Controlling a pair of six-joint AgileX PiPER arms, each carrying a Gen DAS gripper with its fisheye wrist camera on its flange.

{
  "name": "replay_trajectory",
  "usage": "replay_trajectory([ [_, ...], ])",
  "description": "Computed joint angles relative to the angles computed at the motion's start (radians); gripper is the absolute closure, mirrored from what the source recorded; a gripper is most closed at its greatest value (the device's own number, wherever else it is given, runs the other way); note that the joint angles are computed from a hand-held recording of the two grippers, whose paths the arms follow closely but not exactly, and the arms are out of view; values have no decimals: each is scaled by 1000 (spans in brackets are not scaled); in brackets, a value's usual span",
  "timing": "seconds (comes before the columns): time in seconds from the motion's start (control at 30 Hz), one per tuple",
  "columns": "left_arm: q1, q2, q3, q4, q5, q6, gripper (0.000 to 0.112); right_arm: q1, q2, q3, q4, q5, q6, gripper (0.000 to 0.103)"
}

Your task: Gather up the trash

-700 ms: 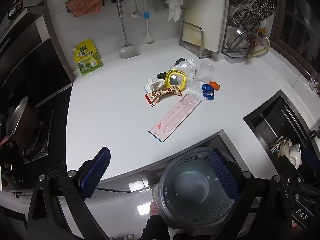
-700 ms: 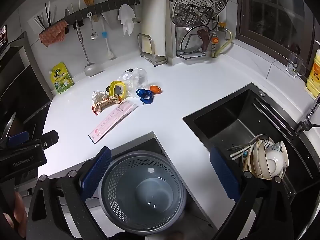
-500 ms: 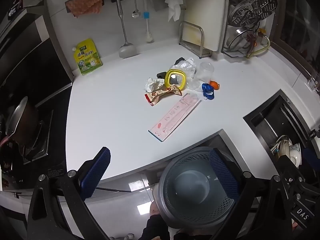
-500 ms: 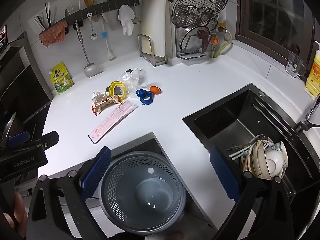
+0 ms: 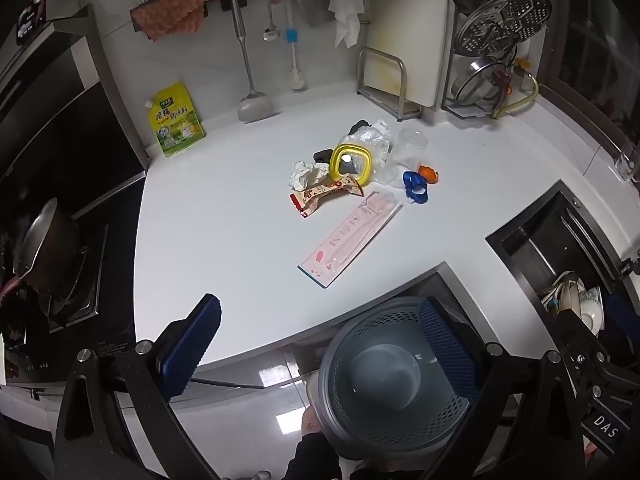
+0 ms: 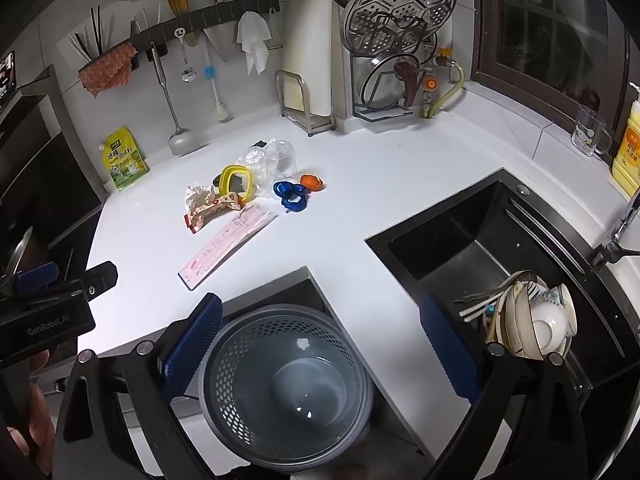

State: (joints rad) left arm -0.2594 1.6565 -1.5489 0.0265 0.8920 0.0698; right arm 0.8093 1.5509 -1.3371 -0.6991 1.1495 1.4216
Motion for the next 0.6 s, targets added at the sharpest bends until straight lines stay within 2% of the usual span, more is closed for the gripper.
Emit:
replay_trajectory([
  [0.6,5,-10,9,-2,-4,7,15,4,-8,0,-1,7,0,9],
])
